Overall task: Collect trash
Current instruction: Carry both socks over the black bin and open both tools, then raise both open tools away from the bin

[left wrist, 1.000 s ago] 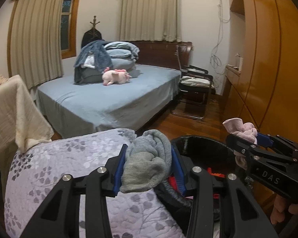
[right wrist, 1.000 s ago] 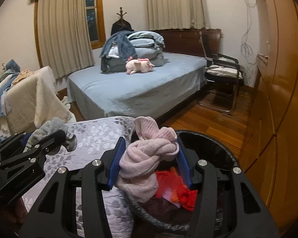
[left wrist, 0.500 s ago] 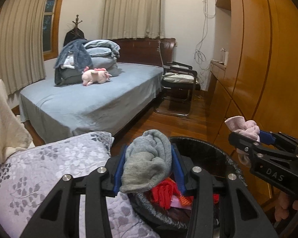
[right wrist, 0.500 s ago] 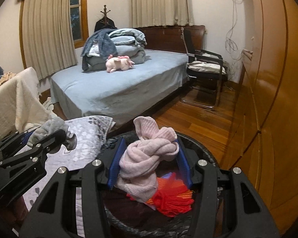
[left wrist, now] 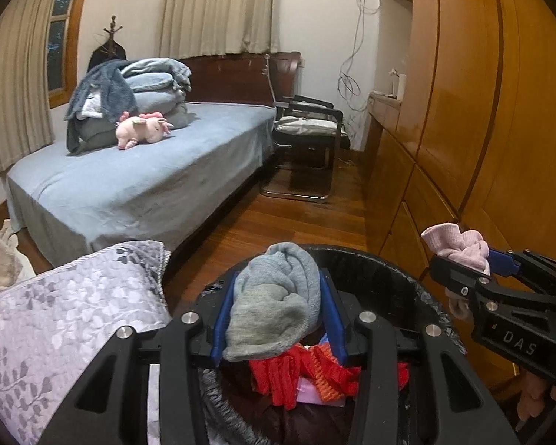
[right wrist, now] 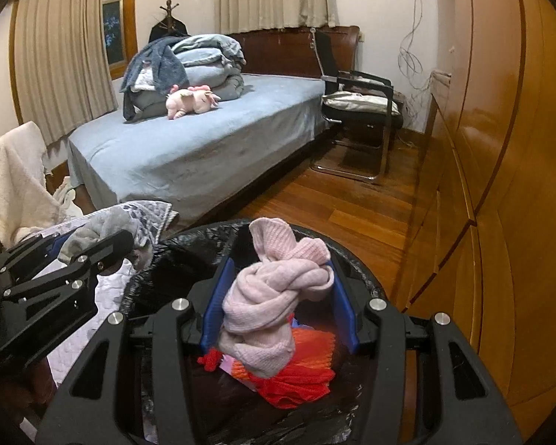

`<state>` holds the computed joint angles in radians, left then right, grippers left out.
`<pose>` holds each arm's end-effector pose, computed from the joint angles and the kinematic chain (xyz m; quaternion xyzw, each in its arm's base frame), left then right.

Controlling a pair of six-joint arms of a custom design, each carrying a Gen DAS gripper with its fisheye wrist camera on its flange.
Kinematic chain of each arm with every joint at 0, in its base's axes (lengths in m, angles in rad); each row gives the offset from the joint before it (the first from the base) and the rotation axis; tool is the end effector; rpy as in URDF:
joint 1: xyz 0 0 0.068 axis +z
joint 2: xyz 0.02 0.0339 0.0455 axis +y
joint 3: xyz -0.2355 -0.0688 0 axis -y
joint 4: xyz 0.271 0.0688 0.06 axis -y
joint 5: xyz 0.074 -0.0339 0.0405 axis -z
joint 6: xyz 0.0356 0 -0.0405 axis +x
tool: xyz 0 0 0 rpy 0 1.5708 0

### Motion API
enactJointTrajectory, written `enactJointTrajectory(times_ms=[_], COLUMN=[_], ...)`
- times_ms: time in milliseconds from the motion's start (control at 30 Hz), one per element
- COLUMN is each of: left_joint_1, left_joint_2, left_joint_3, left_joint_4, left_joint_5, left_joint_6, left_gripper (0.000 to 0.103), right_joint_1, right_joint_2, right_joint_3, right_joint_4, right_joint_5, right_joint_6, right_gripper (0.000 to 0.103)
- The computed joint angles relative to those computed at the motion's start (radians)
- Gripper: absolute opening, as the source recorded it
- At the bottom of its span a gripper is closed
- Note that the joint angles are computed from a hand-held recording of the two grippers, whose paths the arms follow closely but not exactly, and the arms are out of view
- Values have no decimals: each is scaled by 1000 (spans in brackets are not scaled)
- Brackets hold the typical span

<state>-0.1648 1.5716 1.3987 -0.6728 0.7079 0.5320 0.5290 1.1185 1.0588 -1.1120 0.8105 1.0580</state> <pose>0.3557 -0.0826 0.2859 0.4150 0.7824 -0.2579 0.3862 0.2111 0.0935 0.2783 0.3109 0.8490 -0.1412 0.4032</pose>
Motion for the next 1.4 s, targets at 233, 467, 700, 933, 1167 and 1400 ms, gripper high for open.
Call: enactJointTrajectory(times_ms=[233, 467, 700, 933, 1167, 1400], left_joint_1=[-36, 11, 98, 217, 334, 424], left_joint_2=[101, 105, 62, 14, -12, -50], left_joint_3=[97, 136, 148, 157, 180, 204], left_joint_4=[-83, -127, -121, -169, -255, -322], left_joint_5=[28, 85, 96, 86, 94, 137], left_joint_6=[33, 51, 63, 105, 173, 220], left_gripper=[57, 81, 96, 97, 97, 97], right_joint_1=[-67, -29, 54, 153, 258, 353], right_joint_2=[16, 10, 56, 108, 210, 305], right_joint_3=[-45, -56, 32, 146, 318, 487], right_joint_4=[27, -44, -146, -212, -321, -437], right_joint_5=[-38, 24, 68, 79, 107, 151], right_joint_6=[-13, 84, 160, 224, 288, 357], right_gripper=[74, 92, 98, 98, 98, 98])
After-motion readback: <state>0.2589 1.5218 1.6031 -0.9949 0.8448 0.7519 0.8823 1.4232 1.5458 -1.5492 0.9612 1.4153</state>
